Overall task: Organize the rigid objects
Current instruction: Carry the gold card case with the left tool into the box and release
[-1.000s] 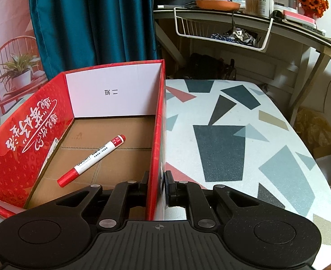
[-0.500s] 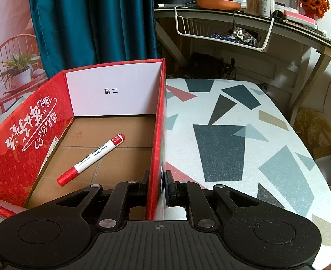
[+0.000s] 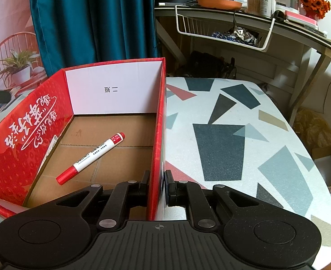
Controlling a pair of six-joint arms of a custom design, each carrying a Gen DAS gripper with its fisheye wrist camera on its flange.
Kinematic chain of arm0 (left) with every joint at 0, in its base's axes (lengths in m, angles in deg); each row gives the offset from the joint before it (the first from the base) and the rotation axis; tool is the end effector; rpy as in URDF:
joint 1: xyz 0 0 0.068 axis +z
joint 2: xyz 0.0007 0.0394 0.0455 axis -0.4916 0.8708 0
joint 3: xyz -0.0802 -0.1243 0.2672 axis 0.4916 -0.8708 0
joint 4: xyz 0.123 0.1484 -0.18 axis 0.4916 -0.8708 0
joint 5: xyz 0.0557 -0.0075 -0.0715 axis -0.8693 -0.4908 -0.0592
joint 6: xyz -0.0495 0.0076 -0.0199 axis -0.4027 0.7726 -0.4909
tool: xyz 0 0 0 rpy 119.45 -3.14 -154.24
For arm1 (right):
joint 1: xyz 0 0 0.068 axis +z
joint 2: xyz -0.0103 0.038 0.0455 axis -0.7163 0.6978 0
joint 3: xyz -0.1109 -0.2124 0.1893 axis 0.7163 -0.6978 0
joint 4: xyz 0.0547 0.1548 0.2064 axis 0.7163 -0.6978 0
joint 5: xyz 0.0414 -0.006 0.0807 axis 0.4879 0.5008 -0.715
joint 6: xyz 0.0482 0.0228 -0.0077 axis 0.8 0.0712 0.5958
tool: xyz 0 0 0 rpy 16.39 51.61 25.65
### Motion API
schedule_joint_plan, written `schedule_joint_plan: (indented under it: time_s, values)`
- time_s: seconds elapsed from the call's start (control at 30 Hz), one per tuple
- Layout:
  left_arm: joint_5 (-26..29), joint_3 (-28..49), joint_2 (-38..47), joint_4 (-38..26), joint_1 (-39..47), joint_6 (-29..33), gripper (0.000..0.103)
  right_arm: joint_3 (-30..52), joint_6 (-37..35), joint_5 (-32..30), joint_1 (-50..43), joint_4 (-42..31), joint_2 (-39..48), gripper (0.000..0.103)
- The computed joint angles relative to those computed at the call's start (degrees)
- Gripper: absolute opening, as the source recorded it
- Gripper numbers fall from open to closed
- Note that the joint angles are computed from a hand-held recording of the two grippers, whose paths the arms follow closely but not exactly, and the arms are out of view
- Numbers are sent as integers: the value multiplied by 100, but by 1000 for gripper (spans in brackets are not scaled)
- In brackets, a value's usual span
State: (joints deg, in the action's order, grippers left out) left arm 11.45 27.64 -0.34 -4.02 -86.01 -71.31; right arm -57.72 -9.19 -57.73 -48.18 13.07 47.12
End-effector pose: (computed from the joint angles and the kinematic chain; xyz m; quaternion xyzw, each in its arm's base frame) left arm 0.1192 -0.1318 0.2190 -0.1539 0.8759 0.0140 0.4572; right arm 0.2361 0.0058 0.1356 -0.2482 0.8768 0.1255 0.3923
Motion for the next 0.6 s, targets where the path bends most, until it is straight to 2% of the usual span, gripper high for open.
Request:
schedule_joint_plan:
  time_s: [0.13, 0.17, 0.37, 0.6]
  values:
    - [508, -138, 271, 999, 596, 958, 47, 1, -8, -1, -2, -3, 1, 11]
    - [485, -146, 368, 1174, 662, 1169, 47, 1, 0, 1, 2, 3, 4, 11]
    - [898, 61, 724, 1751, 1192, 2181, 47, 14, -3, 13, 16, -33, -12, 11]
    - [1301, 187, 1306, 2155, 1469, 2832, 47, 15, -3, 11, 15, -34, -11, 11]
